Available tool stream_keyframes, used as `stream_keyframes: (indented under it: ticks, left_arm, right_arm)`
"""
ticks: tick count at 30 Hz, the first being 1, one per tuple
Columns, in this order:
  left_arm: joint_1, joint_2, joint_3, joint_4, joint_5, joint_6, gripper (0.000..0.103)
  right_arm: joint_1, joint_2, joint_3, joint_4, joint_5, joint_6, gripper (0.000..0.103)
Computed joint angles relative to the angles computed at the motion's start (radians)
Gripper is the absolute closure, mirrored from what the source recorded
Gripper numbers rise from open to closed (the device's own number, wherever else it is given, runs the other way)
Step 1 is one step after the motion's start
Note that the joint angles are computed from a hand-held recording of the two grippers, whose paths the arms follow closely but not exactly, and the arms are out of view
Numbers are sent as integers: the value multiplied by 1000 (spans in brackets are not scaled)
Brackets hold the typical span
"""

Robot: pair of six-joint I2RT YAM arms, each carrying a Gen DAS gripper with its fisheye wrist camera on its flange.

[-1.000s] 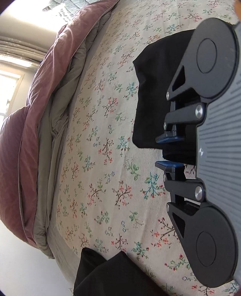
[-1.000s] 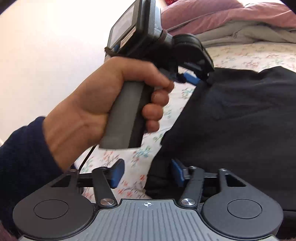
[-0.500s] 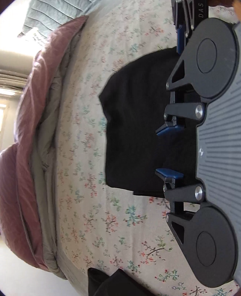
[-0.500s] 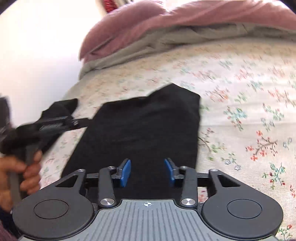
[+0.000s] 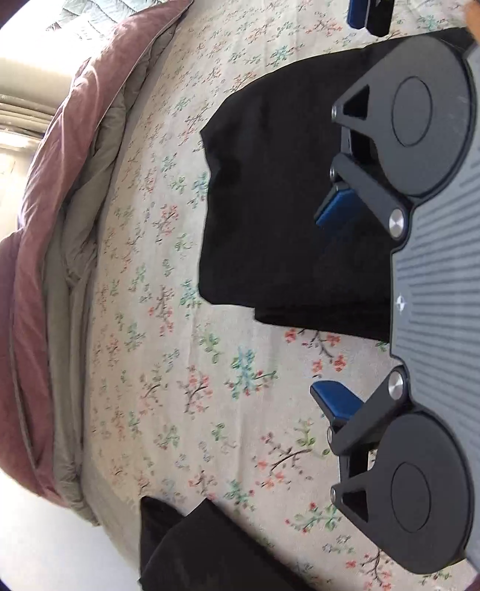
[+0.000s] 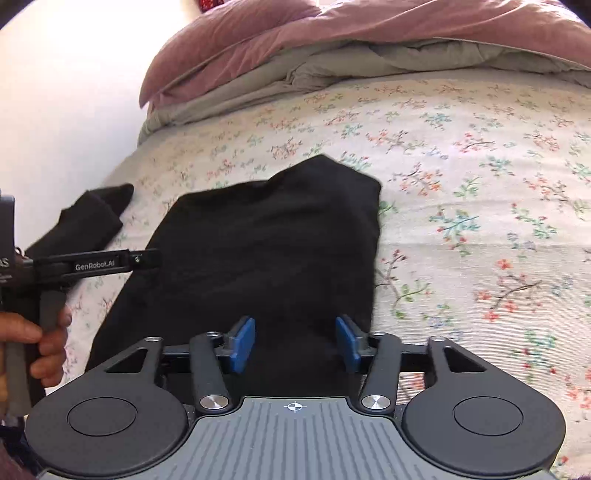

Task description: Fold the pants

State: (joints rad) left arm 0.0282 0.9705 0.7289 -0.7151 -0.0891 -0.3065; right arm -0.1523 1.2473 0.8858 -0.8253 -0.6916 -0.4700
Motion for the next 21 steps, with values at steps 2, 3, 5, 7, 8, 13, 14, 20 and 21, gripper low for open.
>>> stream_keyframes:
  ticks: [2, 3, 5, 7, 8, 13, 14, 20, 21]
  left_arm:
    - [42, 22, -12, -5, 107, -9, 9]
    - [47, 23, -25, 4, 147, -28, 9]
    - [41, 29, -35, 16, 190, -48, 8]
    - [12, 34, -36, 23, 167, -57, 7]
    - [15, 43, -36, 27, 182, -51, 7]
    - [58, 28, -37, 18, 233, -45, 7]
    - [83, 18, -38, 17, 250, -42, 7]
    - [161, 15, -41, 25, 360, -37, 7]
    - [160, 16, -42, 27, 363, -41, 7]
  right_arm:
    - [-29, 33, 17, -11, 2, -20, 28]
    - [-35, 54, 21, -6, 7, -20, 27]
    - [-33, 101, 20, 21, 30, 17, 27]
    - [-43, 163, 26, 29, 16, 41, 26]
    - [-46, 179, 22, 42, -3, 54, 24]
    - [-54, 205, 2, 93, -92, 101, 23]
    - [-48, 200, -5, 104, -93, 102, 23]
    - [-15, 178, -42, 166, -110, 137, 25]
    - [-8, 172, -51, 179, -111, 146, 25]
